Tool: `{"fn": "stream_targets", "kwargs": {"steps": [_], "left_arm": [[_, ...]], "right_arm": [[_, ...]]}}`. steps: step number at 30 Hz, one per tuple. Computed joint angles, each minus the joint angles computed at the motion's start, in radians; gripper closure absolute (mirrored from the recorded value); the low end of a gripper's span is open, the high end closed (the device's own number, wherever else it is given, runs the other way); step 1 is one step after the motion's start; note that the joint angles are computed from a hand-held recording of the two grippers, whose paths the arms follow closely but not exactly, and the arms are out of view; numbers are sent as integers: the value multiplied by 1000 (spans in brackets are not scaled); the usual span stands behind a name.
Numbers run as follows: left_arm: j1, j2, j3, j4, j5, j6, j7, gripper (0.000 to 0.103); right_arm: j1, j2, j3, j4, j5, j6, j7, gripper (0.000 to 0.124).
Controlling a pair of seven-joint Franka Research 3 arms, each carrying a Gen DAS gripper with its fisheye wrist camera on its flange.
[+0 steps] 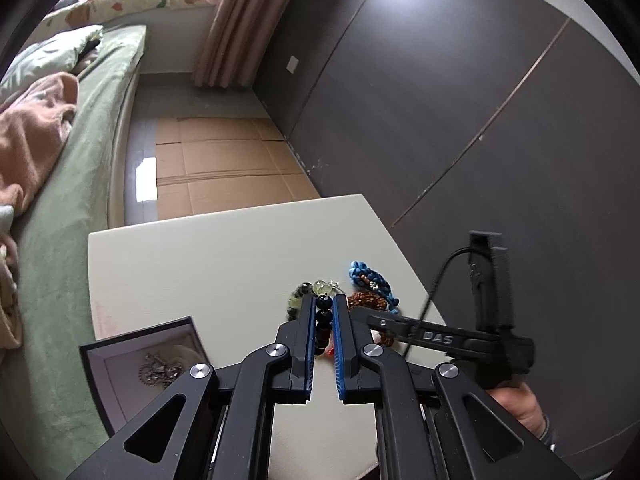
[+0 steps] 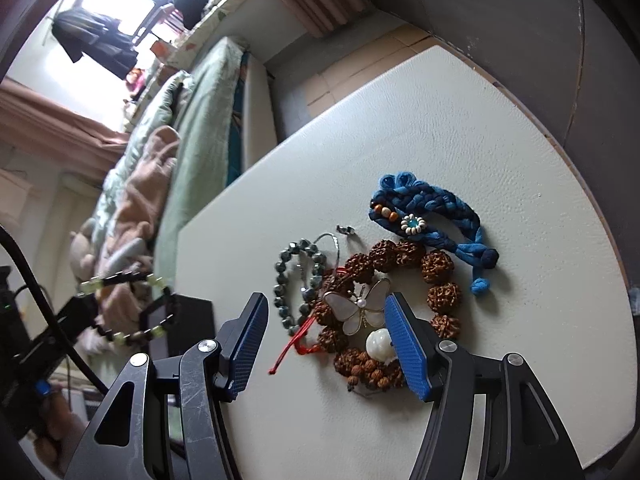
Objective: Organize jewelry
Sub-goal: 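Lift the bead strand with the left gripper while the right gripper grasps the butterfly brooch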
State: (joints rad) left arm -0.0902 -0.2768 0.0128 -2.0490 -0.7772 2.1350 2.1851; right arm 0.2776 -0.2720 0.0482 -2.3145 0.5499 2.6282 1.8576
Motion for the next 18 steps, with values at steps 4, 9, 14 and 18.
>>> {"fn": "stream_targets", "kwargs": {"steps": [4,9,14,18], "left_arm": [[11,-1,17,2,-26,-8,10,95],[27,-12,32,3,-56,-19,20,95],[37,-20,42,0,-72,-20,26,95],[46,-29,50,-9,-80,-25,25,95]], "right_arm": [[-19,31,22,26,-78,-26,69,61],[-40,50,42,43,-195,-56,168,76],[-26,25,19,12,-149,-44,170,78],[-15,0,4,-19,-90,-19,146,78]]}}
